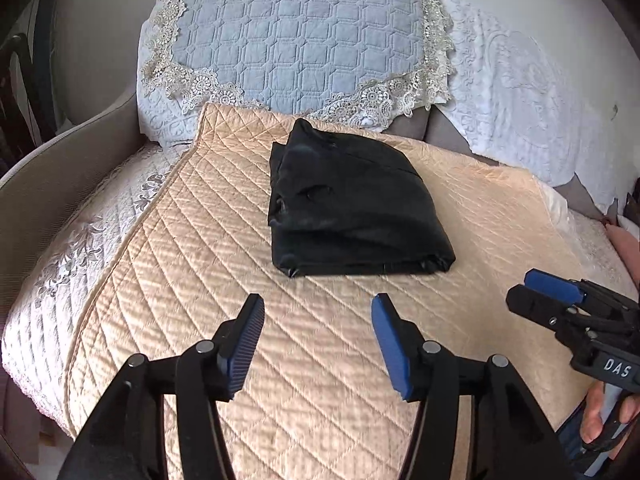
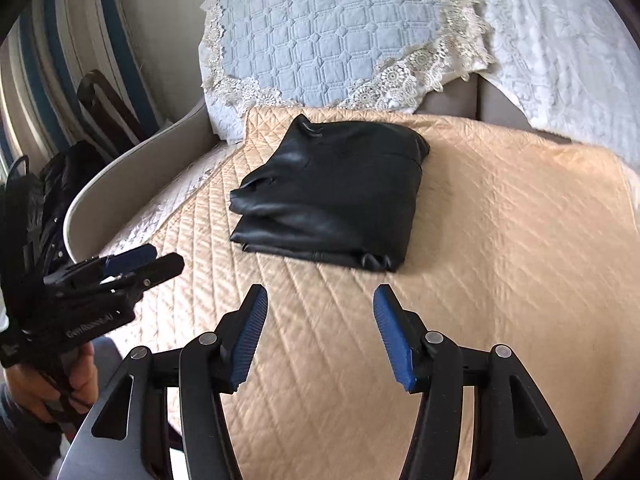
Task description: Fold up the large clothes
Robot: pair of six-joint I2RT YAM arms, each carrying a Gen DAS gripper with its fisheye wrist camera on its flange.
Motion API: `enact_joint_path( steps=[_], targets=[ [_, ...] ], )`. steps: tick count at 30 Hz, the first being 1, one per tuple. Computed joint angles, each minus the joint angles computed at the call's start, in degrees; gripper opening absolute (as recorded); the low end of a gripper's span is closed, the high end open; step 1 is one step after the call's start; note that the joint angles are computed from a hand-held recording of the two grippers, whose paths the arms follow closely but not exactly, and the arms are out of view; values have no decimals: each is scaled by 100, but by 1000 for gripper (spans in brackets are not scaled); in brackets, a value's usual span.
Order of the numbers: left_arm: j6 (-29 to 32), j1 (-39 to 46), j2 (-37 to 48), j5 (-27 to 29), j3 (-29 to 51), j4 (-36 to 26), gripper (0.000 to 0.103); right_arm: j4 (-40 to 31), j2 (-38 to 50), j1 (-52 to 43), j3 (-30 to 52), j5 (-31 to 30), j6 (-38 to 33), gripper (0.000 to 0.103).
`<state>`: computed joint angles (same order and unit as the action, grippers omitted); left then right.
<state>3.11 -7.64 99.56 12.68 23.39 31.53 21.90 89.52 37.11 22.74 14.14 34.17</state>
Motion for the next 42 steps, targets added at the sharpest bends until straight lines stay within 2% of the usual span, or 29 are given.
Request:
enact_joint_path(
  steps=[11, 20, 42],
  targets=[
    [-6, 12, 469, -326, -316, 499, 62, 56, 585, 498, -11, 447, 441, 57],
    [19, -9, 514, -410, -529, 657, 62, 35, 693, 718, 2, 516, 550, 58],
    [-39, -129, 361, -473, -564, 523, 62, 19, 654, 777, -56, 518, 617, 58]
  ],
)
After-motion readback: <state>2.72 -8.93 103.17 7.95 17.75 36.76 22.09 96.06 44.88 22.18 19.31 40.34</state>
